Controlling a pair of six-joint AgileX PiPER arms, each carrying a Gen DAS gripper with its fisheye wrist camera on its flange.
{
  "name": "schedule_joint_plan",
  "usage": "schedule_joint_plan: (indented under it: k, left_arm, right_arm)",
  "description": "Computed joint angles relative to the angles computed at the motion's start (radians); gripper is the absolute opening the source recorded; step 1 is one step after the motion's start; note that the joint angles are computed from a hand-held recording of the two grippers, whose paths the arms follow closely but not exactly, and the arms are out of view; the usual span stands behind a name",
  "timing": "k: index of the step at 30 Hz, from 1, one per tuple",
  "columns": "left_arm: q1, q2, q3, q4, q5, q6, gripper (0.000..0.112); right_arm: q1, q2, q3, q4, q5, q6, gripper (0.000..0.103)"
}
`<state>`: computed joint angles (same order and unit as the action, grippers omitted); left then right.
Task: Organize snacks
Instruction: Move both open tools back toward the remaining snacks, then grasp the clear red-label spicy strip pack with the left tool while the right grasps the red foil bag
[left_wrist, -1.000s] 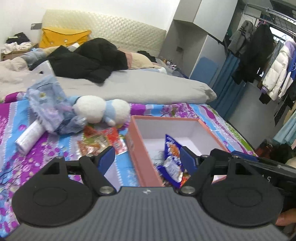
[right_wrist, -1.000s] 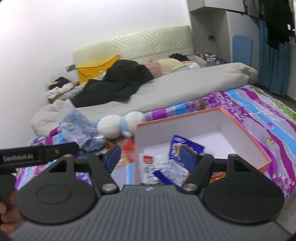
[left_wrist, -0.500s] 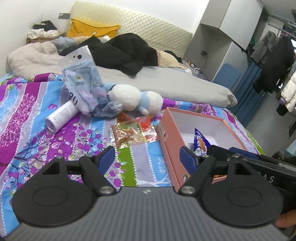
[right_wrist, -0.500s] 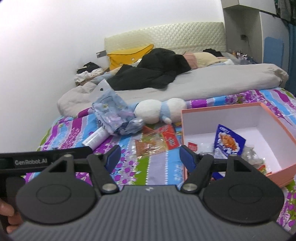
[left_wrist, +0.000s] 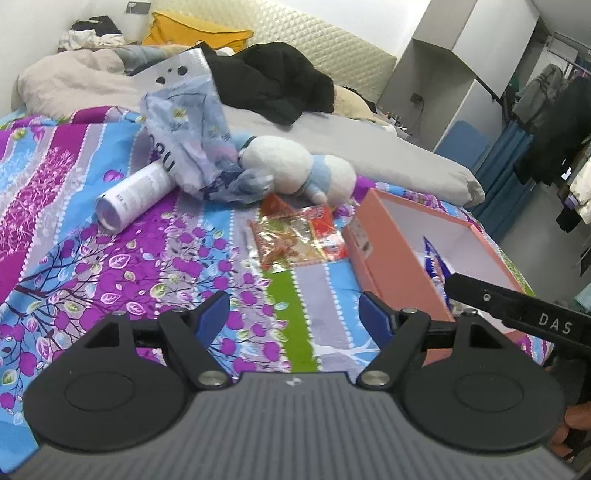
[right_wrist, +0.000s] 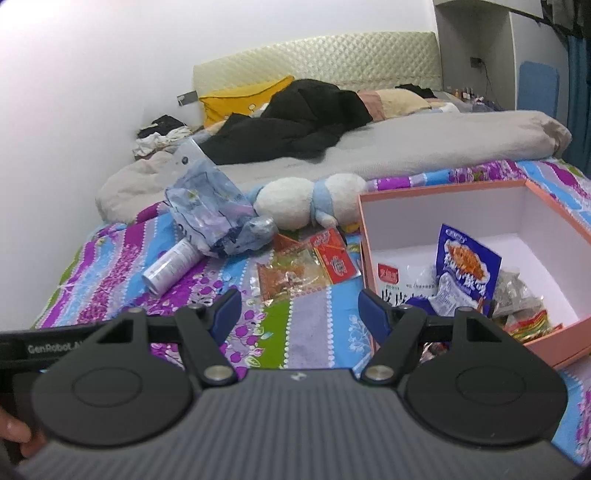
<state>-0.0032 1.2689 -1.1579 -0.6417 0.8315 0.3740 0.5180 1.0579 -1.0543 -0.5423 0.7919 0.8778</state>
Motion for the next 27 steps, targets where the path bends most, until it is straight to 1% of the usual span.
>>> schedule_joint_plan:
  k: [4,7,10,11,14,15,16,18,20,23,24,27]
  left_arm:
    - [0.035,0.036,0.043,-0.06,-0.037,0.077,0.081]
    - [0.035,0.075,0.057,-0.07,-0.071,0.1,0.081]
    - [0.042,0.144,0.05,-0.135,-0.092,0.168,0.081]
    - [0.048,0.178,0.045,-0.183,-0.097,0.213,0.081]
    - [0.046,0.279,0.0,-0.268,-0.09,0.295,0.081]
    - [0.039,0.313,-0.022,-0.277,-0.093,0.303,0.081]
    - [0.032,0.347,-0.047,-0.288,-0.094,0.318,0.081]
    - [0.017,0.41,-0.094,-0.311,-0.099,0.343,0.08]
    - [-0.002,0.483,-0.165,-0.299,-0.093,0.33,0.079]
    - [-0.024,0.582,-0.261,-0.294,-0.09,0.321,0.079]
    - [-0.028,0.616,-0.294,-0.301,-0.086,0.328,0.079]
    - [-0.054,0.704,-0.399,-0.244,-0.073,0.289,0.079]
  right_arm:
    - [-0.01,0.03,0.029,0.009,-0.039,-0.01,0.072]
    - [-0.049,0.065,0.023,0.074,-0.069,-0.099,0.072]
    - [-0.115,0.123,-0.014,0.17,-0.106,-0.246,0.071]
    - [-0.147,0.151,-0.04,0.225,-0.113,-0.319,0.071]
    - [-0.215,0.229,-0.114,0.344,-0.142,-0.514,0.071]
    - [-0.231,0.251,-0.135,0.377,-0.147,-0.569,0.071]
    - [-0.259,0.291,-0.177,0.441,-0.15,-0.658,0.07]
    - [-0.297,0.367,-0.264,0.529,-0.131,-0.778,0.067]
    - [-0.329,0.444,-0.345,0.615,-0.124,-0.899,0.066]
    - [-0.342,0.571,-0.481,0.639,-0.083,-0.985,0.065]
    - [-0.344,0.619,-0.54,0.637,-0.052,-0.998,0.061]
    - [-0.346,0.745,-0.701,0.632,0.028,-1.022,0.06]
